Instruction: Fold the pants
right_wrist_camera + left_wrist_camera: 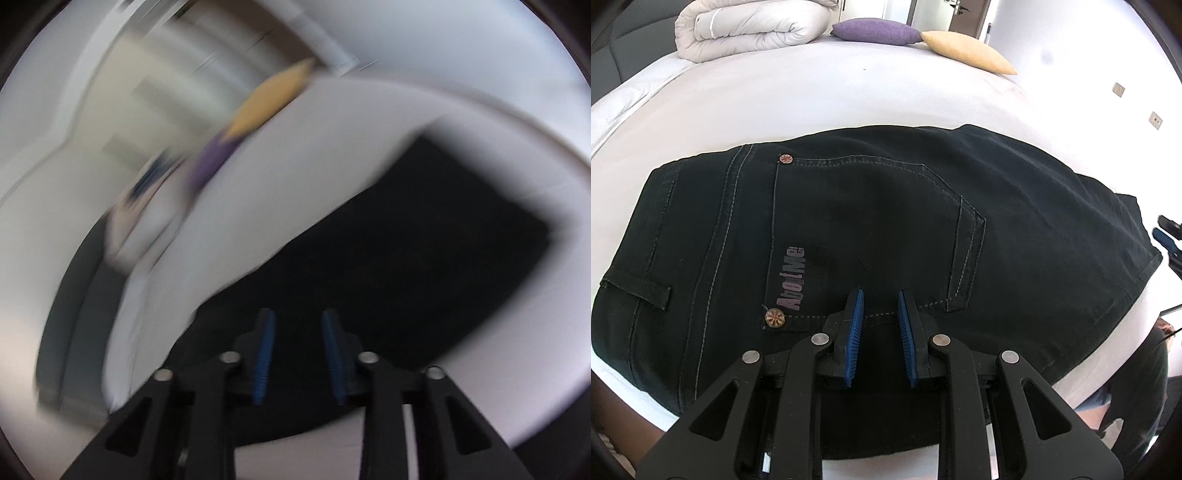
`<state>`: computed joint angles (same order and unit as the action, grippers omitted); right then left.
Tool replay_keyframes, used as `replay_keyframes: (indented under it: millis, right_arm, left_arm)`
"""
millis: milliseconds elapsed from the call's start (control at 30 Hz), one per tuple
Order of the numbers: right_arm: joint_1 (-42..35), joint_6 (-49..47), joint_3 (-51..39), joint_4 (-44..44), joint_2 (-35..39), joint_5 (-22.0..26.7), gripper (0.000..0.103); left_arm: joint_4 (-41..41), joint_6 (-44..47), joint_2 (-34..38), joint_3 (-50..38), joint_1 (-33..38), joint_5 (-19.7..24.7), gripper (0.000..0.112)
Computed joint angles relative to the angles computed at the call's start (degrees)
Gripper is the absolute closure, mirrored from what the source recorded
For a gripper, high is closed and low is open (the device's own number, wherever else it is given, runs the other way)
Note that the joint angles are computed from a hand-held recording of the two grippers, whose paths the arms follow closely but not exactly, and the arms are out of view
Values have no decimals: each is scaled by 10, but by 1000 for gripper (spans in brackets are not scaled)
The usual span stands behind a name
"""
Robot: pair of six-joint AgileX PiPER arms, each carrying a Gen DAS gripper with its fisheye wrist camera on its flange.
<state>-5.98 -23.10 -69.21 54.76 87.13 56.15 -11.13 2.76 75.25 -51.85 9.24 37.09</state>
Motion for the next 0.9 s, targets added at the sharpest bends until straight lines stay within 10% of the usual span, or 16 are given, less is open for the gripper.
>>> replay_keyframes:
  millis: [200,533,667,900]
  right_arm:
    - [112,-18,48,-26,51,-26,103]
    - [80,-18,57,-101,-20,15,96]
    - [116,-16,-31,-63,18,33,96]
    - [238,125,-361,-46,294,134,89]
  left_arm:
    - [-29,32,-28,34,8,-11,93]
    - [27,-20,-57,-2,-36,20,93]
    - [9,-1,17,-101,-52,11,93]
    - [52,-27,165,-237,-34,45,93]
